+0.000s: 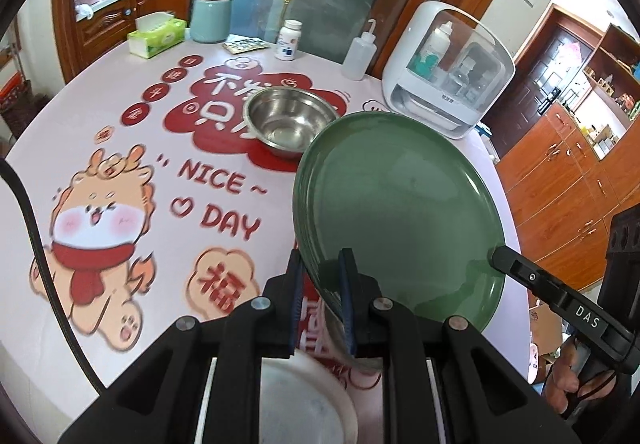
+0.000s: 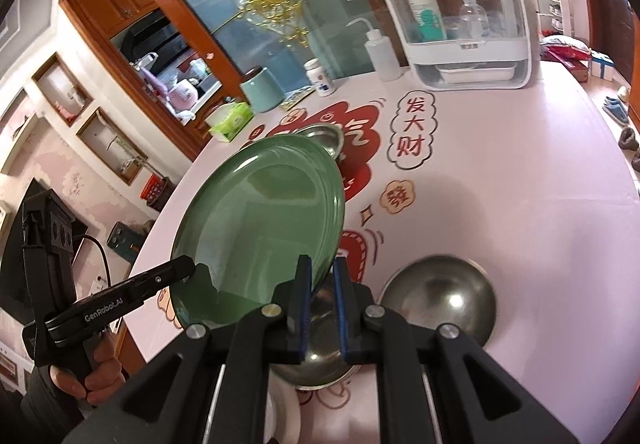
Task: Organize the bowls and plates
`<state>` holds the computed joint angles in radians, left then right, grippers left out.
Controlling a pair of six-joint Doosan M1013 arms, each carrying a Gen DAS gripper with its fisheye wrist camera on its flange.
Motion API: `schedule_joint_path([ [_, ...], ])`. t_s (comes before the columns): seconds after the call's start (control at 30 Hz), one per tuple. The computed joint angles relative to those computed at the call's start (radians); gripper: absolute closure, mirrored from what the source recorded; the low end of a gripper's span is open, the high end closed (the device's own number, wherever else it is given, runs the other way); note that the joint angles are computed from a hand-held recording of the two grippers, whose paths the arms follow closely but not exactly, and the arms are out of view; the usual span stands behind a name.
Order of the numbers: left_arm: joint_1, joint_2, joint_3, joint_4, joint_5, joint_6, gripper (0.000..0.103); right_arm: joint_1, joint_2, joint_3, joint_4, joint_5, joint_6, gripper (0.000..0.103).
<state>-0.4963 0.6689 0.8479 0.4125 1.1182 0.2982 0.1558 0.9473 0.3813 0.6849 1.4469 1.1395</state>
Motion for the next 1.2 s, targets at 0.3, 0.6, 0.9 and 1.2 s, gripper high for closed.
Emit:
schedule_joint_path([
  [0.3,-0.039,-0.071,0.121,0.014,0.016,-0.067,0.089,0.003,-0.113,0.231,0.027,-0.044,-0.14,0.093],
  [0.6,-0.066,-0.118,0.222,-0.025,0.017,-0.117,0.089,0.009,-0.192,0.403,0.017,-0.077,-0.239,0.093],
  [0.9,-0.086,-0.154,0.3,-0.065,0.002,-0.162,0.089,0.02,-0.246,0.512,-0.024,-0.094,-0.295,0.093],
  [1.2,-0.099,-0.193,0.392,-0.105,-0.029,-0.224,0.089,0.039,-0.273,0.573,-0.085,-0.073,-0.34,0.092],
])
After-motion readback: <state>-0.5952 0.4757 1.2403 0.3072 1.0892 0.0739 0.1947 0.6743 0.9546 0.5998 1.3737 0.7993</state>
